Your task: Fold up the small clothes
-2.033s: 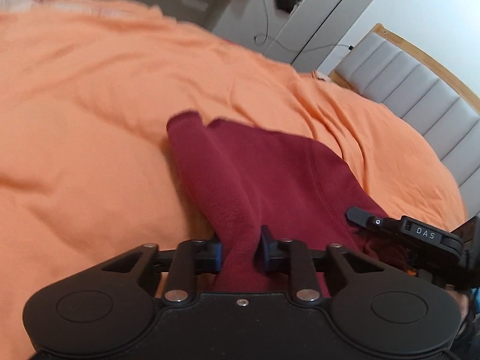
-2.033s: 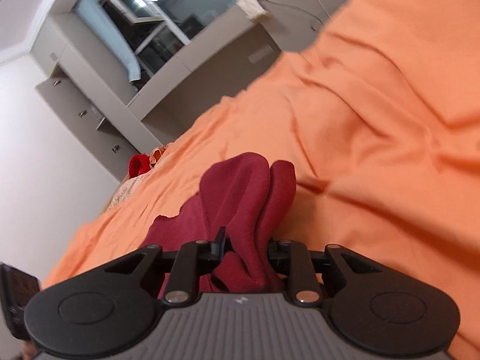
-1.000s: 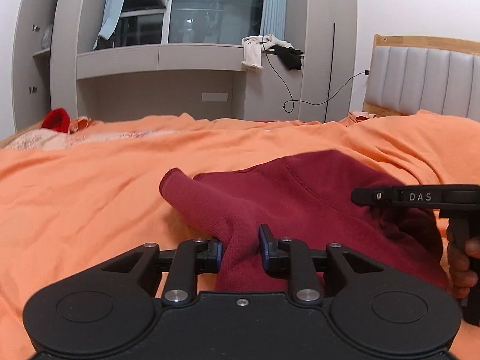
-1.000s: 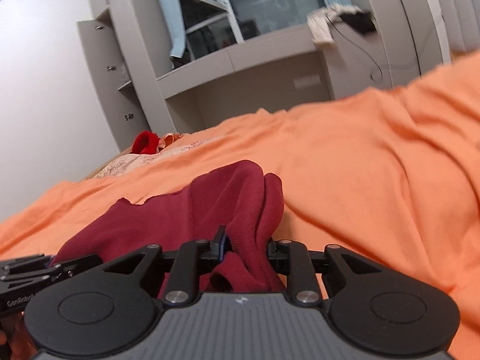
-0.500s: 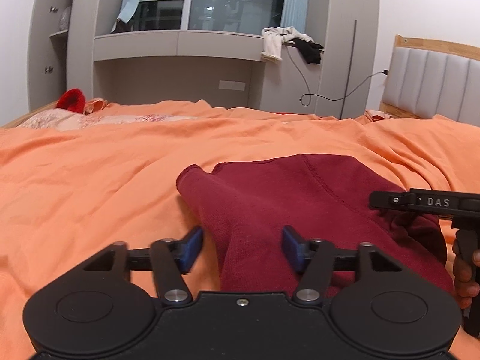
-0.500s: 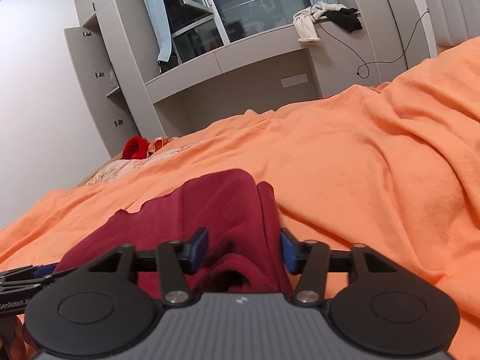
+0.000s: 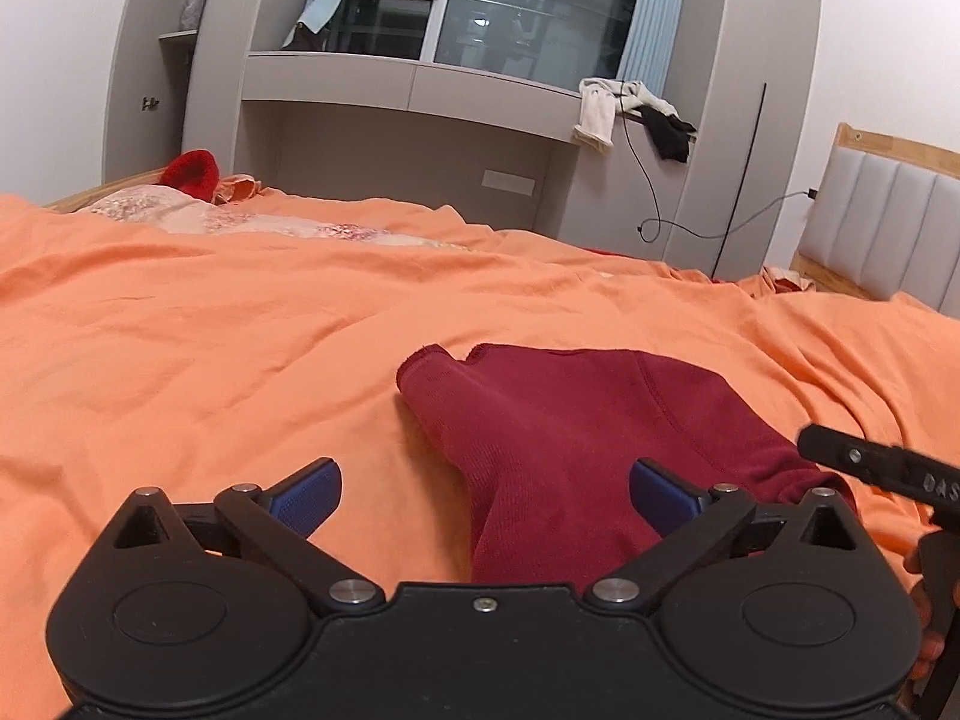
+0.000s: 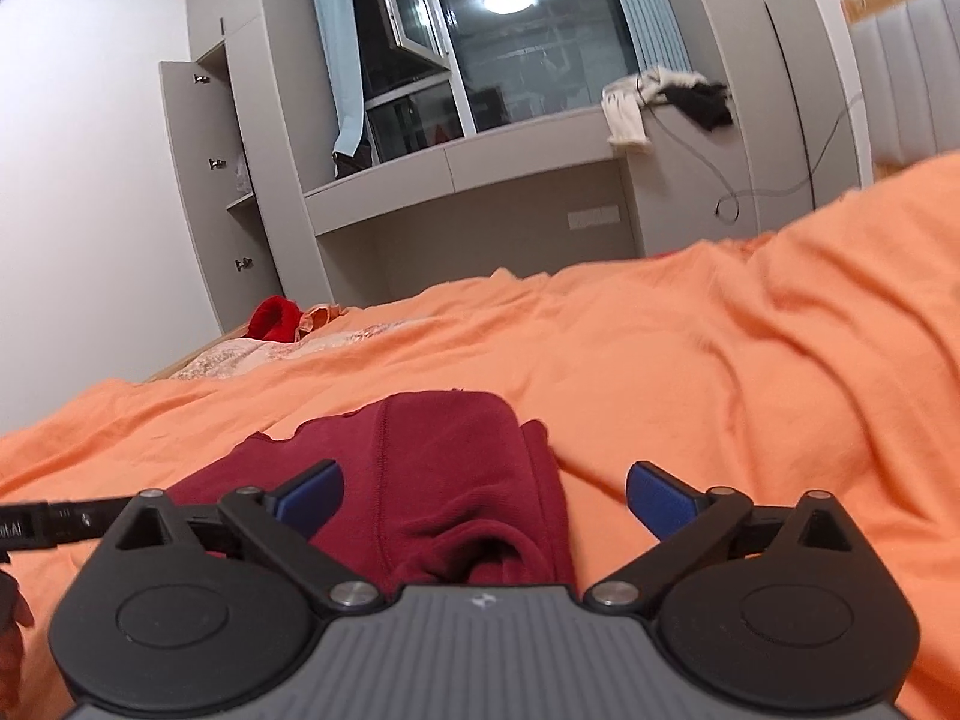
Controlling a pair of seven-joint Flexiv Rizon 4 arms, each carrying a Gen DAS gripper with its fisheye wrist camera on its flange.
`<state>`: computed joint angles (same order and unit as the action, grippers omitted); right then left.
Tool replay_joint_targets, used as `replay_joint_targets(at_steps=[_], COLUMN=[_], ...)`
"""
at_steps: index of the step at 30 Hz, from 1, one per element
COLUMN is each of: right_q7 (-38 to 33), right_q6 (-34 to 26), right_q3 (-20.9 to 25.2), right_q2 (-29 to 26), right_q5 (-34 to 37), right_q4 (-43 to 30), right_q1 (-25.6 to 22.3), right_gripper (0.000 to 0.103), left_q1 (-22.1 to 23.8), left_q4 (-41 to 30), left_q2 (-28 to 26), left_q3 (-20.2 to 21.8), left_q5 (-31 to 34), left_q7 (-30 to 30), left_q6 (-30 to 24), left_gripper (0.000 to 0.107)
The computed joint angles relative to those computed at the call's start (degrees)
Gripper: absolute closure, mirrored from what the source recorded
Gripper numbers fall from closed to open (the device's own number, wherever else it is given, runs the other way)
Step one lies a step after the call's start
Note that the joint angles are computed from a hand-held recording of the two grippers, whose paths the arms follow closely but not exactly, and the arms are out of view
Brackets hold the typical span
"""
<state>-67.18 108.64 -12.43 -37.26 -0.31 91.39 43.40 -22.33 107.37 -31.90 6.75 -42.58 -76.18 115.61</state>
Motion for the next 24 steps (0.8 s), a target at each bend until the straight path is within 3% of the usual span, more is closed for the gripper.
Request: replay_joint_targets(at_steps=[4,9,24], right_q7=[-2.0,-6.8,-24.3], right_q6=[2.4,6.2,17.3], right_q3=[-4.5,-9.2,-4.7], right_q2=[1.3,2.5,10.3], right_q5=[3.2,9.9,22.5], right_q4=[2.4,4.2,11.8], right_q1=[4.2,9.3,12.0], right_gripper=[0.000,0.000,0.000], left_q1=[-2.9,-3.5,-3.9], left_q4=[0.9,2.3,10.4], left_q2=[0.2,1.2,4.4], left_q3=[1.3,-1.1,-9.3], left_q5=[-3.0,-4.6,-5.4], left_q7=[1.2,3.5,9.8], left_q6=[2.6,8.3,27.4], left_gripper=[0.005,0.005,0.004])
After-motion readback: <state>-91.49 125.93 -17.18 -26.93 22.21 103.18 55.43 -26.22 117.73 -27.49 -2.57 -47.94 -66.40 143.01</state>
